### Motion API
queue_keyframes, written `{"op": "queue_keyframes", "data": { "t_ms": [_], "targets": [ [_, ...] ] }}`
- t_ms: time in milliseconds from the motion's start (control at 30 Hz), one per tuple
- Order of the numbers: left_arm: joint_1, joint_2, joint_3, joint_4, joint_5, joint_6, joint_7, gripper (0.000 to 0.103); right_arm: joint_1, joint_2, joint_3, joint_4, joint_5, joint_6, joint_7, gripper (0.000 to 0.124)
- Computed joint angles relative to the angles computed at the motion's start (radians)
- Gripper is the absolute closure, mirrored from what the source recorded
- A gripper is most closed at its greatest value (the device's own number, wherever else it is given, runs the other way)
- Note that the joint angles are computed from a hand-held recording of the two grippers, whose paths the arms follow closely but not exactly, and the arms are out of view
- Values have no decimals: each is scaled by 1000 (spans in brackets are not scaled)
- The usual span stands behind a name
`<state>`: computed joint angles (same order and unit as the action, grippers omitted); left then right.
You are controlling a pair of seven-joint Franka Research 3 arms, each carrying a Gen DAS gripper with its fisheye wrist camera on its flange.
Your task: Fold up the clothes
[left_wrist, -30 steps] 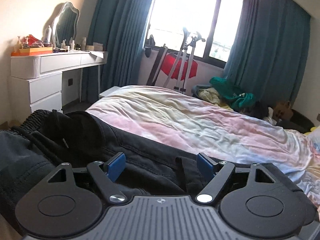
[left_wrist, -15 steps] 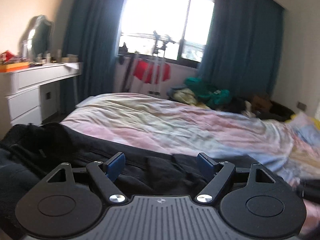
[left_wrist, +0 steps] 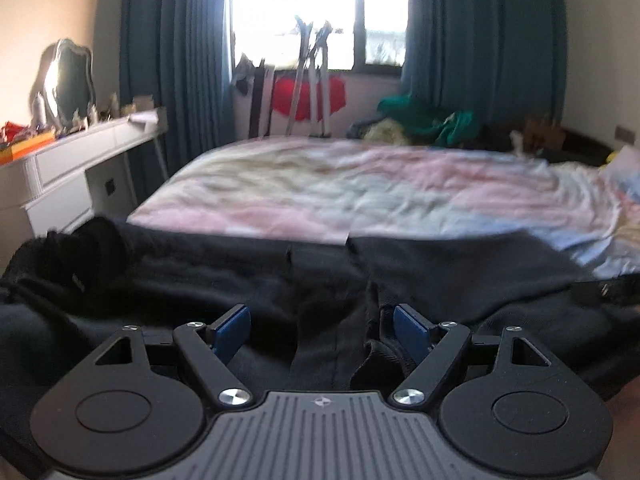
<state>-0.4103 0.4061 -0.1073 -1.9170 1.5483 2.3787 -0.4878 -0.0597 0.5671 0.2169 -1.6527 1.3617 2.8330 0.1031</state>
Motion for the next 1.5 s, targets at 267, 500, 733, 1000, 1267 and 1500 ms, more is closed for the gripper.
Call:
{"op": "queue_keyframes", "data": {
  "t_ms": [267,500,733,1000,1267,1500],
  "targets": [
    [1,9,2,-2,-24,-3,0,14,0,23,10,6,-19,28,14,48],
    [-8,14,5,1,-30,-19,10,14,-10,-12,12,-14,120,-9,-135,53],
    [-41,-46,-11,-60,49,-124,-39,15,12,25,0,16,63,14,-60,52],
    [28,-255,-80,-216,-180,-125,-29,14,11,17,11,7,108,40,-132,52],
    [171,-523,-88,-460,-579,124,-122,11,20,17,-9,14,85,14,-58,52],
    [338,-590,-79,-643,-641,377,-324,11,25,9,3,4,94,59,-96,52]
  ]
}}
